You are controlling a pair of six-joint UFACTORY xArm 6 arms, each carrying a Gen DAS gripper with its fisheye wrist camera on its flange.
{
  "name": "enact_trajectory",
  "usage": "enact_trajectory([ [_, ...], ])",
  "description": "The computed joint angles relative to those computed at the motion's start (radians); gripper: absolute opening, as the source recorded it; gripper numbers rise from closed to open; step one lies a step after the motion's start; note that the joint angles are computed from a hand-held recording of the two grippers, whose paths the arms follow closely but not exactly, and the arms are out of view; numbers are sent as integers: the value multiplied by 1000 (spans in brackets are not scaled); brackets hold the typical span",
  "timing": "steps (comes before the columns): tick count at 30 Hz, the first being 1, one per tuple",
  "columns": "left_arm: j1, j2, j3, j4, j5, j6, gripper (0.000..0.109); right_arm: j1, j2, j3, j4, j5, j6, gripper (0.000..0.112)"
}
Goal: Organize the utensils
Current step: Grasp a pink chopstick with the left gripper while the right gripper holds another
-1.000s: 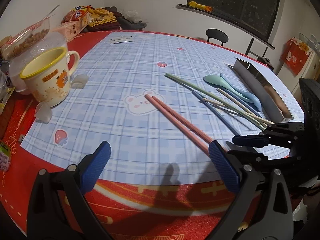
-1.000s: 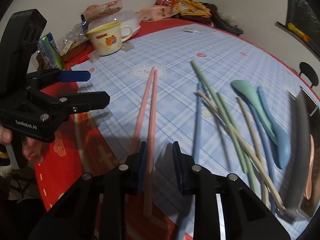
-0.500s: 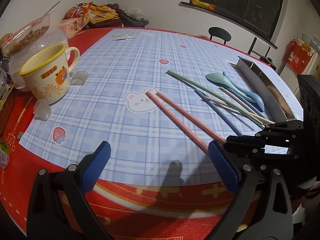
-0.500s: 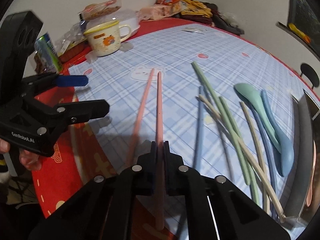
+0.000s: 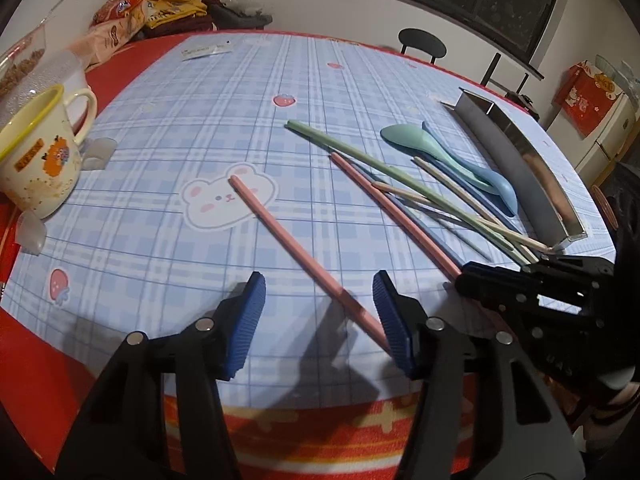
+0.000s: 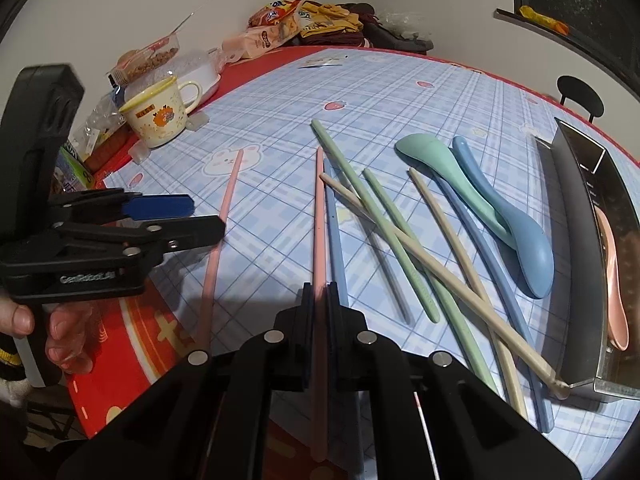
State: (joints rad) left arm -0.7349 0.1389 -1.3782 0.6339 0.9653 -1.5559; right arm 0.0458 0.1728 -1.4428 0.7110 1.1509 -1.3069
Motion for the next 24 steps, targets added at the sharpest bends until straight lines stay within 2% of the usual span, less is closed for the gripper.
enact_trajectory([
  [7,0,69,-92,-32,48,76,57,-10,20,-27,7,35,12,7],
  [14,-40,160,-217,2,196,146,56,-16,30,-41,13,54,19,7],
  [21,-36,146,-200,-18,179,177,55,-18,27,-36,14,53,16,7],
  [24,-34,126,-174,-21,161,190,50,-17,25,-34,14,52,16,7],
])
